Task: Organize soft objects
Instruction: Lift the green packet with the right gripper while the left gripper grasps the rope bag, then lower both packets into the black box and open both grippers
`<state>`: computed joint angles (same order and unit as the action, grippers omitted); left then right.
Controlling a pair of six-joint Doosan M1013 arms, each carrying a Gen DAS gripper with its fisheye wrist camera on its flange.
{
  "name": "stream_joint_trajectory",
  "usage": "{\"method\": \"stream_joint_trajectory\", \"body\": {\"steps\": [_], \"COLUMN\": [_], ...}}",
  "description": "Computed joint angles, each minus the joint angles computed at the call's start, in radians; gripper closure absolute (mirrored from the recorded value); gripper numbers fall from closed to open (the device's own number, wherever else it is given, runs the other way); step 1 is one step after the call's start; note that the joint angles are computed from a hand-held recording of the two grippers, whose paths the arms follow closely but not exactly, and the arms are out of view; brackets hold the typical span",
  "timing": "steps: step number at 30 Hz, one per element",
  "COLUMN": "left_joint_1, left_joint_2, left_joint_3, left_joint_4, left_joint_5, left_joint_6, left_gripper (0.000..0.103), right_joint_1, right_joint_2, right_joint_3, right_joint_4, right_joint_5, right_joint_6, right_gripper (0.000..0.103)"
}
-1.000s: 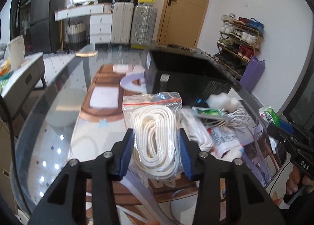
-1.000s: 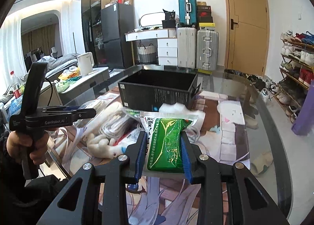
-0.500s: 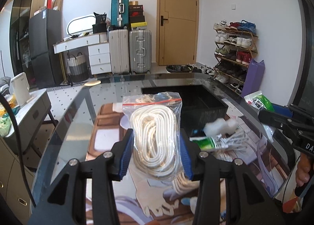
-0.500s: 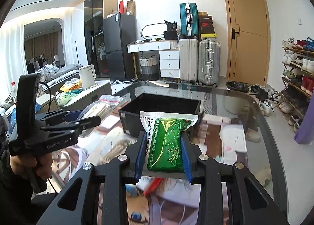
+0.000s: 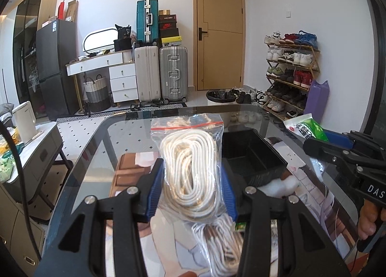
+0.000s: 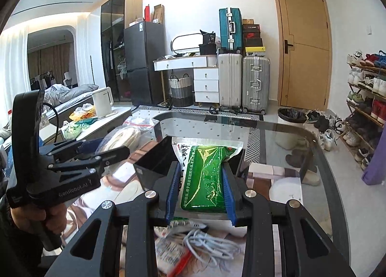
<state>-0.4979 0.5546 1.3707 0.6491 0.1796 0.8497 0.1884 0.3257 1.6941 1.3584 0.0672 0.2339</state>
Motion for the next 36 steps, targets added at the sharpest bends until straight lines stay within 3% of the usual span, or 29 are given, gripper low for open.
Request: {"method": "stream_joint_trajectory", "body": {"steps": [2, 4, 8, 16, 21, 28, 36], "left_joint_1": [-0.002, -0.004, -0.001, -0.001, 0.003, 0.012, 0.011], "left_joint_2": [0.014, 0.026, 0.056, 0.112, 0.134, 0.163, 0.189], "left_joint_3": [-0.024, -0.045, -0.093, -0.179, -0.213, -0.259, -0.296], "left_joint_4": [-0.063, -0.089, -0.227, -0.298, -0.328, -0.417, -0.484], "left_joint_5": [0.015, 0.028, 0.049, 0.106, 0.132, 0.164, 0.195], "left_joint_6": [0.062, 0.089, 0.216, 0.287, 0.314, 0.404, 0.487], "left_gripper": [0.059, 0.059, 0.059, 0.059, 0.059, 0.059, 0.059], "right_joint_1": [-0.005, -0.009, -0.009, -0.008, -0.015, -0.024, -0.033], "right_joint_2": [0.011, 0.022, 0.044, 0.102, 0.132, 0.163, 0.181], "right_joint_3": [-0.016, -0.026, -0.054, -0.135, -0.183, -0.224, -0.238], "right_joint_4": [0.011, 0.134, 0.13, -0.399, -0.577, -0.703, -0.754], "right_joint_5": [0.009, 0.019, 0.024, 0.064, 0.099, 0.131, 0.144], "right_joint_6": [0.003, -0.109, -0.115, 0.377, 0.554, 0.683, 0.754], "right_gripper": [0.071, 0.071, 0.071, 0.071, 0.071, 0.071, 0.071]}}
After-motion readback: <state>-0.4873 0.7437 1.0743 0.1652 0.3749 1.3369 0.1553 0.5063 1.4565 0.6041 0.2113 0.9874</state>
